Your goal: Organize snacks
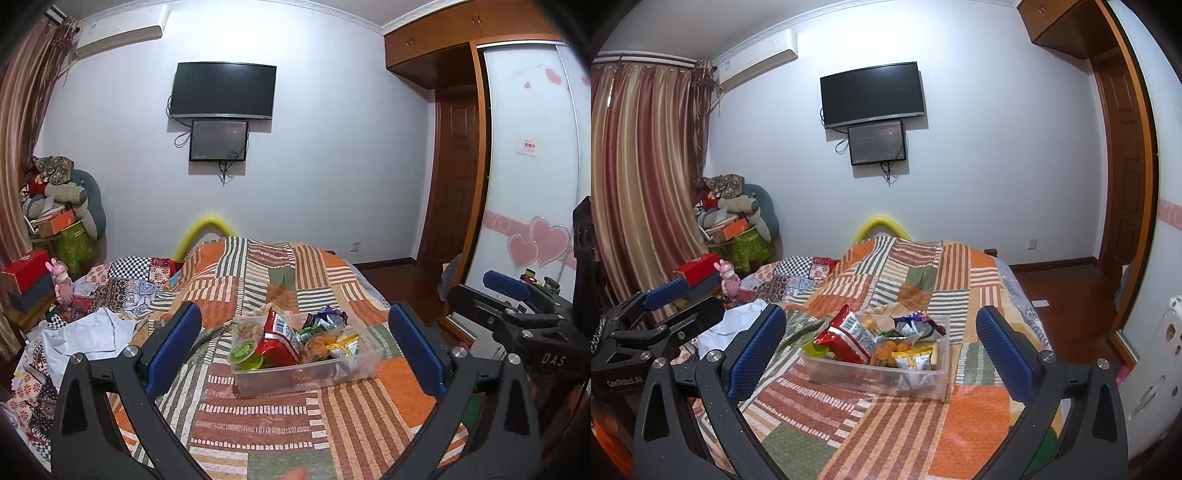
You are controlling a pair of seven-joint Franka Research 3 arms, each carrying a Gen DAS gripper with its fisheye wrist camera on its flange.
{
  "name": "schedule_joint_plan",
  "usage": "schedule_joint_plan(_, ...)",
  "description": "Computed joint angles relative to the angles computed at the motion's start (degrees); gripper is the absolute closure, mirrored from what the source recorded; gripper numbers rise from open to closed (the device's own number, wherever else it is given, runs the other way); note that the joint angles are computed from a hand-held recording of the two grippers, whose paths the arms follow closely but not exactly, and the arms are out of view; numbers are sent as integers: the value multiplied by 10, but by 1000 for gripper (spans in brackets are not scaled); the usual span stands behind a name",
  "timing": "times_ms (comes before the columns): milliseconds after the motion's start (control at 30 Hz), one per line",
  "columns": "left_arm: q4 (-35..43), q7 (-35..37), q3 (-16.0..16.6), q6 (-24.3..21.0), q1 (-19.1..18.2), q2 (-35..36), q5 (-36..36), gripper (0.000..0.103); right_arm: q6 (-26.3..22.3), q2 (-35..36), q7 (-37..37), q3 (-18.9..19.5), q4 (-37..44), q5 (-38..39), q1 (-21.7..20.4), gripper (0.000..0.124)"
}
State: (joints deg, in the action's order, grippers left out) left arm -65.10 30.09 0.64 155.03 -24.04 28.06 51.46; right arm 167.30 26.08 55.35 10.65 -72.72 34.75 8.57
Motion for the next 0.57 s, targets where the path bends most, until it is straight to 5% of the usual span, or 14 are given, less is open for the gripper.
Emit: schedule_joint_plan(567, 1, 7, -5, 7, 8, 5, -22, 0, -4, 1, 7, -2, 0, -2, 0, 21)
